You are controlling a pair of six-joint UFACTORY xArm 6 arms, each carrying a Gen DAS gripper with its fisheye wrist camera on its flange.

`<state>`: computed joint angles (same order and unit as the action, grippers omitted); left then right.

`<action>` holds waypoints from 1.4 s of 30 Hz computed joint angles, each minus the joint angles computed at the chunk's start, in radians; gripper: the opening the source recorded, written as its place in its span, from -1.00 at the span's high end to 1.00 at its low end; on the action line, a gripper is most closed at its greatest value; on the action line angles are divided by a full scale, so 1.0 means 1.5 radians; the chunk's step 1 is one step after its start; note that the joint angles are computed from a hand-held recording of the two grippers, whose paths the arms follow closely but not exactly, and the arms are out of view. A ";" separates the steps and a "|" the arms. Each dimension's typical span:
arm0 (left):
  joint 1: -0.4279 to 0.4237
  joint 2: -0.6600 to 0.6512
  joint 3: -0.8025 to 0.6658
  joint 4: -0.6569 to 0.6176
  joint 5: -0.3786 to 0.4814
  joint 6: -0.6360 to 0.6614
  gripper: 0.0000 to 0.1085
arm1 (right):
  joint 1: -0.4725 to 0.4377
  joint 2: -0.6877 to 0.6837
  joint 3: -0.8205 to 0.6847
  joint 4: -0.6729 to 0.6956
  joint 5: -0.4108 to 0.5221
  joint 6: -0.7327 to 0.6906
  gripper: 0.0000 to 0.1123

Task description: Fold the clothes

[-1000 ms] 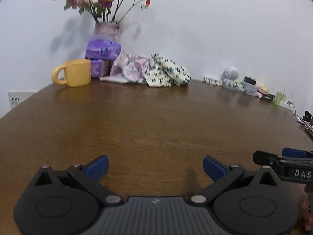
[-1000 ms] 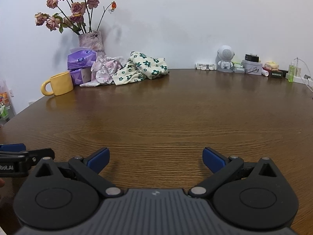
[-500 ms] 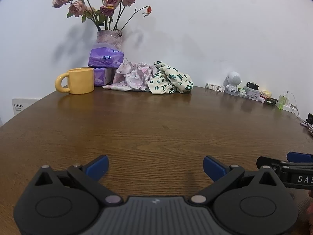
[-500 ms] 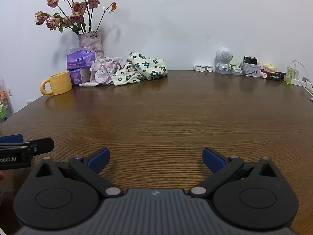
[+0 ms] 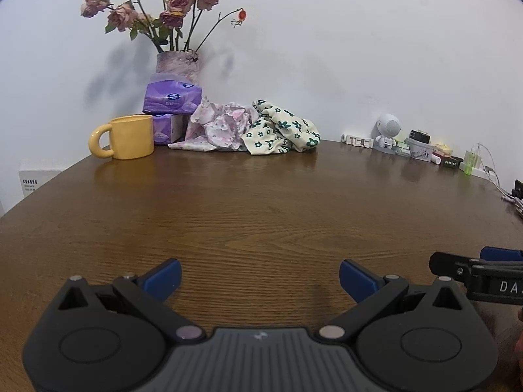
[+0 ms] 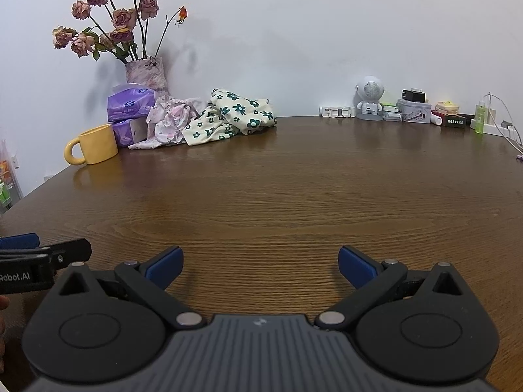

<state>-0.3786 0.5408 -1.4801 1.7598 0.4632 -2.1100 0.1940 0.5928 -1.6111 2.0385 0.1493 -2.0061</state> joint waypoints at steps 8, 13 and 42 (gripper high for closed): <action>0.005 0.003 -0.005 -0.004 -0.012 0.010 -0.90 | 0.001 0.000 0.000 -0.002 -0.002 0.006 -0.83; 0.007 0.004 -0.007 -0.006 -0.015 0.015 -0.90 | 0.002 0.000 0.001 -0.005 -0.003 0.009 -0.83; 0.003 0.005 -0.006 -0.005 -0.010 0.011 -0.90 | 0.001 -0.004 0.005 -0.015 -0.001 0.021 -0.83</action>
<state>-0.3748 0.5483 -1.4886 1.7519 0.4476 -2.0939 0.1953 0.5868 -1.6039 2.0160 0.1475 -1.9747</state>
